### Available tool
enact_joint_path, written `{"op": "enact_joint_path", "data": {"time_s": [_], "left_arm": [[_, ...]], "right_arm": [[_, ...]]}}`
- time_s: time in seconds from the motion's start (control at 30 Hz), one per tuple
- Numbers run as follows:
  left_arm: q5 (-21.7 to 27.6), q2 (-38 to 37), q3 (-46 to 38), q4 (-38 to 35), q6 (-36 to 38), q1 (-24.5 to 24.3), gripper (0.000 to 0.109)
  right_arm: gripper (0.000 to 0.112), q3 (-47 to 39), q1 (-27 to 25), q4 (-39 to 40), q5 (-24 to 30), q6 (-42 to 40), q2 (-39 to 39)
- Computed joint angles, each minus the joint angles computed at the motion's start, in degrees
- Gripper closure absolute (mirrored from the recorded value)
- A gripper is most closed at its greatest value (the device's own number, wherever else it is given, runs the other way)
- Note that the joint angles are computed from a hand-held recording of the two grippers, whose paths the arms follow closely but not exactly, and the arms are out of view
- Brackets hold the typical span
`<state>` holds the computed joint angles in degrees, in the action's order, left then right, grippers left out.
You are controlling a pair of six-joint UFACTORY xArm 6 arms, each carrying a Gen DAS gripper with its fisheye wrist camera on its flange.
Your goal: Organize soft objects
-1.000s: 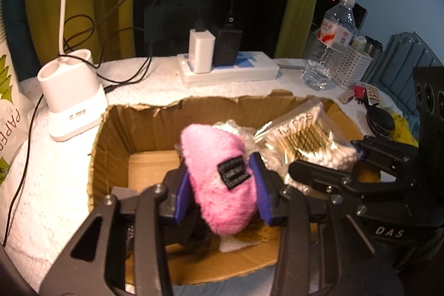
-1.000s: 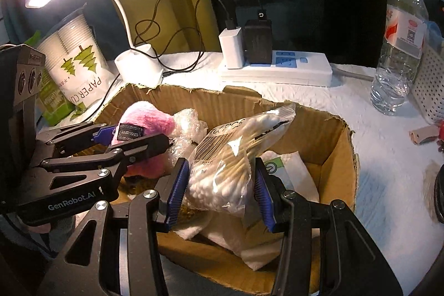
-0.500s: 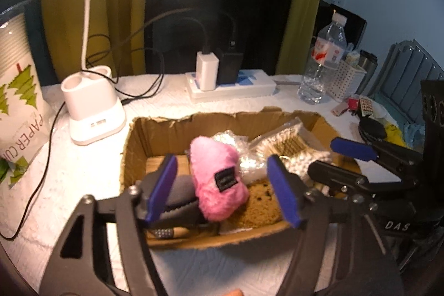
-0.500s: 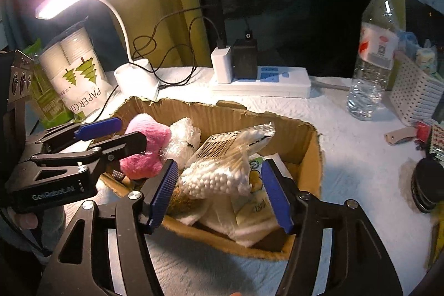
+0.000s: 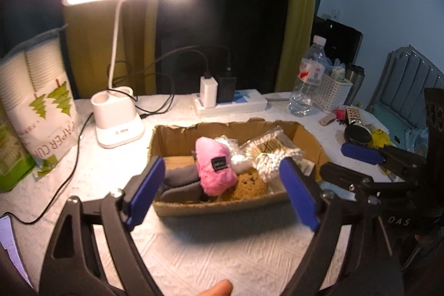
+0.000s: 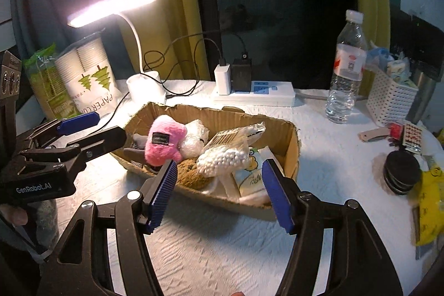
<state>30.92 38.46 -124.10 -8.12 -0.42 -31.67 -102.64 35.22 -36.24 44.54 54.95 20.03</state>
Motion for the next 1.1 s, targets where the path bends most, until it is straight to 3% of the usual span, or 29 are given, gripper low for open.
{"op": "enact_joint_path", "data": {"time_s": [0.37, 0.57, 0.83, 0.93, 1.1], "left_arm": [[-6.9, -14.7, 20.0, 2.8, -2.0, -1.0, 0.017], [-6.6, -19.7, 25.4, 8.6, -6.8, -1.4, 0.017], [-12.5, -27.6, 35.0, 11.7, -8.7, -1.7, 0.017], [-13.8, -29.7, 37.5, 17.1, -12.8, -1.6, 0.016], [-15.8, -33.1, 41.2, 13.5, -9.7, -1.7, 0.016]], "right_arm": [[0.035, 6.4, 5.8, -10.1, 6.2, 9.8, -8.0], [0.035, 8.1, 9.0, -14.1, 9.7, 13.4, -10.9], [0.035, 8.2, 13.7, -18.5, 16.2, 17.2, -13.2], [0.035, 8.1, 15.6, -20.3, 19.2, 18.7, -13.9], [0.035, 6.8, 18.4, -21.9, 23.7, 19.5, -14.0]]}}
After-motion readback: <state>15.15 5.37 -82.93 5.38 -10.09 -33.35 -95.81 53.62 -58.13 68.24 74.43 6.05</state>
